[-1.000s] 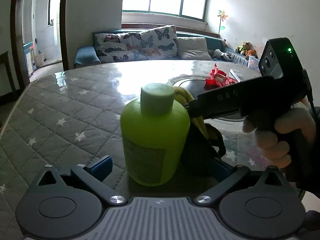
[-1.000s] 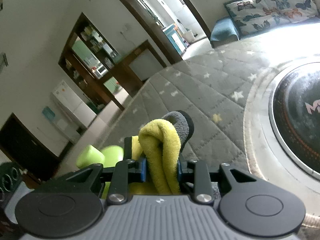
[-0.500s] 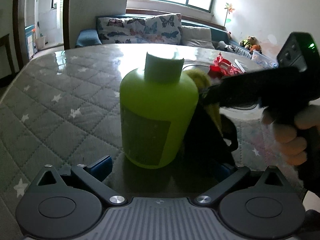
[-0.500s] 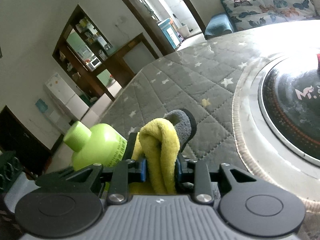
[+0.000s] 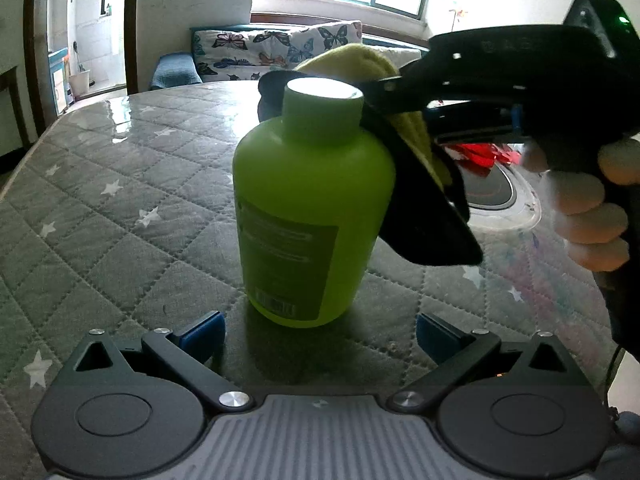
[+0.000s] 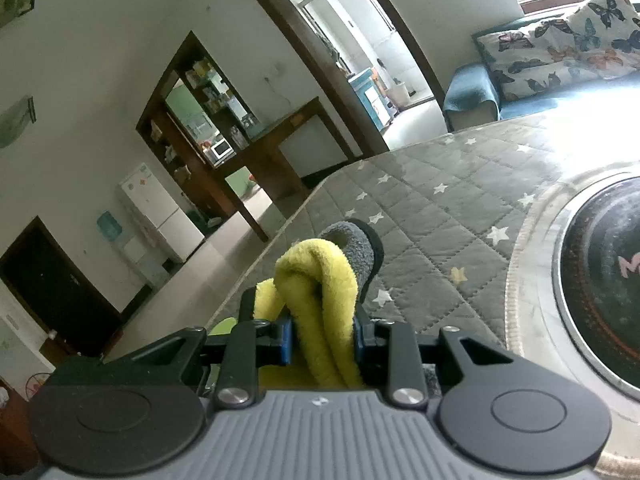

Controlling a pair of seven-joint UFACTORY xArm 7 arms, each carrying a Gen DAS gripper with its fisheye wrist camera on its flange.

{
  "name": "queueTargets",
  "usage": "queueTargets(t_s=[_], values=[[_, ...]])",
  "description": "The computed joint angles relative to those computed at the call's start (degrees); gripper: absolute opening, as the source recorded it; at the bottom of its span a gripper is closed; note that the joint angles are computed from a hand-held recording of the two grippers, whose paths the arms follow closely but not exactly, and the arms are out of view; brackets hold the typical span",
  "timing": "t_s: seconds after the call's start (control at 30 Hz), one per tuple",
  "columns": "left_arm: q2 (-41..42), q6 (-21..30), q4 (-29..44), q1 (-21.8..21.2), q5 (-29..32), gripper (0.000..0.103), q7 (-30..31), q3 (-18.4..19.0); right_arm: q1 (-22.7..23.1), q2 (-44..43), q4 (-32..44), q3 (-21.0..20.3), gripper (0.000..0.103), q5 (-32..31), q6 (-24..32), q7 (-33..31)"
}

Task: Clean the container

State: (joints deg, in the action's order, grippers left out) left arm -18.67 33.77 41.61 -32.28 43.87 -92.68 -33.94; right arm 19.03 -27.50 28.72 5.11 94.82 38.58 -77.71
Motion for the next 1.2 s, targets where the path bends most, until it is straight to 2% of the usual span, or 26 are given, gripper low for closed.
queueTargets(t_s=[0.2, 0.5, 0.8, 1.03, 1.2], values=[[1.7, 2.1, 1.6, -0.6, 0.7, 0.103, -0.5, -0.4, -0.3, 3.3, 1.1, 0.0, 0.028, -0.4, 0.5, 0.5], [3.4, 5.0, 3.3, -2.8, 1.5, 0.103, -0.3, 0.6, -0.2, 6.8, 0.5, 0.9, 0.028, -2.4, -2.3, 1.8], [5.3, 8.6, 5.1, -5.4, 1.8, 0.103, 0.8, 1.7, 0.0, 3.4, -2.3, 0.4, 0.028, -3.0, -2.4, 3.1], [6.2, 9.5, 5.8, -6.5, 2.3, 0.103, 0.5, 2.6, -0.3, -1.8, -4.0, -1.2, 0.027, -1.5, 0.0, 2.5], [6.3, 9.7, 5.8, -7.1, 2.6, 0.103, 0.5, 3.2, -0.5, -2.7, -2.6, -1.6, 0.028, -0.6, 1.7, 1.6]])
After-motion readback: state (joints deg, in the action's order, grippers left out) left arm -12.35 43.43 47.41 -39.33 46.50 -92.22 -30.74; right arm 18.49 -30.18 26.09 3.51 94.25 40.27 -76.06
